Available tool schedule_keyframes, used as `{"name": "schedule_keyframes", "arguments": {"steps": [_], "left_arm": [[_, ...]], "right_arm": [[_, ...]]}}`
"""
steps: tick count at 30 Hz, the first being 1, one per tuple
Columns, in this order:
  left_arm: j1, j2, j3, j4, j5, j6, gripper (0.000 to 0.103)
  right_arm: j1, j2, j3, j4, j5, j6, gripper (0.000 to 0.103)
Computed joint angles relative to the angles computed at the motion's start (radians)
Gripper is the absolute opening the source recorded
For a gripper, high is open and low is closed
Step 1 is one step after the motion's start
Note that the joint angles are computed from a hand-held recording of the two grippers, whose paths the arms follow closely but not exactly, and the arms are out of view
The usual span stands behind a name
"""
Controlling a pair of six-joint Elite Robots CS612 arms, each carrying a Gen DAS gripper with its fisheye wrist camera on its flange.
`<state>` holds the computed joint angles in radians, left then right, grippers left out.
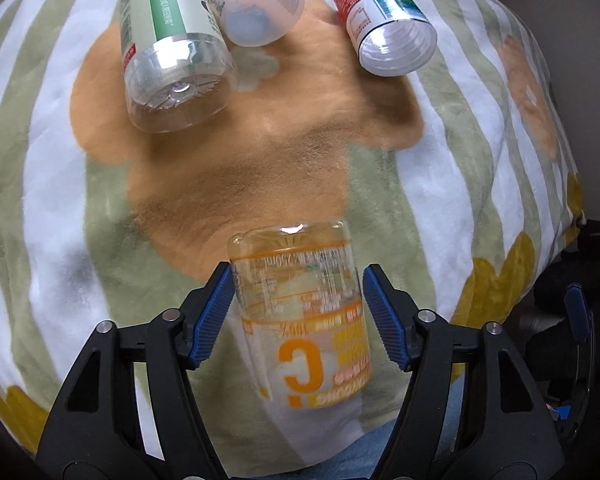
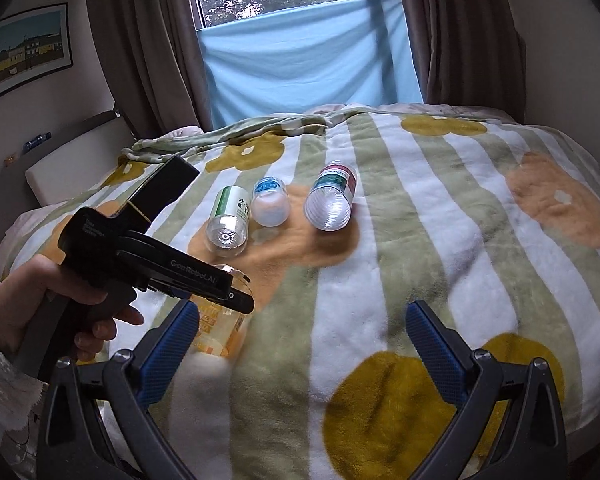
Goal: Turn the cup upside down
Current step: 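Lower the cup onto the bed cover and open the left tool, then close the right tool around the cup's body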
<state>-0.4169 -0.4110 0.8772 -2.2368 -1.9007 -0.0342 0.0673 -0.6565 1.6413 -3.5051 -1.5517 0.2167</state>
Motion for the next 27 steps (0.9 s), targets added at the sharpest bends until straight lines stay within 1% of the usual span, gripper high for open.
{"name": "schedule_keyframes", "arguments": {"steps": [1, 2, 3, 5, 8, 10, 11, 13, 14, 16, 18, 21, 22, 24, 26, 27], "left_arm": [[0.001, -0.009, 0.017, -0.027, 0.01, -0.001, 0.089], [0.001, -0.019, 0.034, -0.057, 0.023, 0.001, 0.094], [0.002, -0.033, 0.06, -0.095, 0.043, 0.004, 0.097], [0.006, -0.057, 0.101, -0.154, 0.069, 0.01, 0.097], [0.021, -0.096, 0.178, -0.277, 0.084, -0.006, 0.097], [0.032, -0.122, 0.238, -0.379, 0.102, -0.008, 0.097], [0.035, -0.13, 0.261, -0.414, 0.115, -0.003, 0.097], [0.044, -0.142, 0.293, -0.457, 0.125, 0.001, 0.097], [0.048, -0.147, 0.308, -0.477, 0.117, -0.002, 0.097], [0.055, -0.152, 0.333, -0.518, 0.092, -0.009, 0.097], [0.062, -0.155, 0.355, -0.548, 0.078, -0.01, 0.097], [0.071, -0.155, 0.377, -0.567, 0.049, 0.002, 0.097], [0.071, -0.155, 0.386, -0.574, 0.045, 0.005, 0.097], [0.073, -0.155, 0.399, -0.586, 0.036, 0.018, 0.097], [0.074, -0.156, 0.412, -0.599, 0.035, 0.036, 0.097], [0.074, -0.158, 0.418, -0.603, 0.037, 0.045, 0.097]], "right_arm": [[-0.002, -0.004, 0.001, 0.004, 0.007, 0.003, 0.103], [-0.005, -0.007, 0.003, 0.006, 0.016, 0.003, 0.103], [-0.007, -0.01, 0.002, 0.011, 0.021, 0.0, 0.103], [-0.012, -0.021, -0.001, 0.032, 0.045, -0.02, 0.103], [-0.034, -0.043, -0.02, 0.104, 0.153, -0.044, 0.103], [-0.043, -0.062, -0.05, 0.206, 0.212, -0.073, 0.103], [-0.045, -0.068, -0.071, 0.263, 0.235, -0.086, 0.103], [-0.046, -0.07, -0.134, 0.423, 0.29, -0.13, 0.103], [-0.045, -0.065, -0.179, 0.528, 0.314, -0.146, 0.103], [-0.043, -0.036, -0.277, 0.737, 0.371, -0.149, 0.103], [-0.035, 0.01, -0.386, 0.947, 0.401, -0.135, 0.103], [-0.012, 0.095, -0.57, 1.259, 0.35, -0.131, 0.103], [-0.006, 0.125, -0.625, 1.341, 0.34, -0.116, 0.103], [0.004, 0.173, -0.706, 1.441, 0.31, -0.089, 0.102], [0.013, 0.208, -0.768, 1.507, 0.276, -0.069, 0.093], [0.016, 0.223, -0.793, 1.533, 0.264, -0.063, 0.091]]}}
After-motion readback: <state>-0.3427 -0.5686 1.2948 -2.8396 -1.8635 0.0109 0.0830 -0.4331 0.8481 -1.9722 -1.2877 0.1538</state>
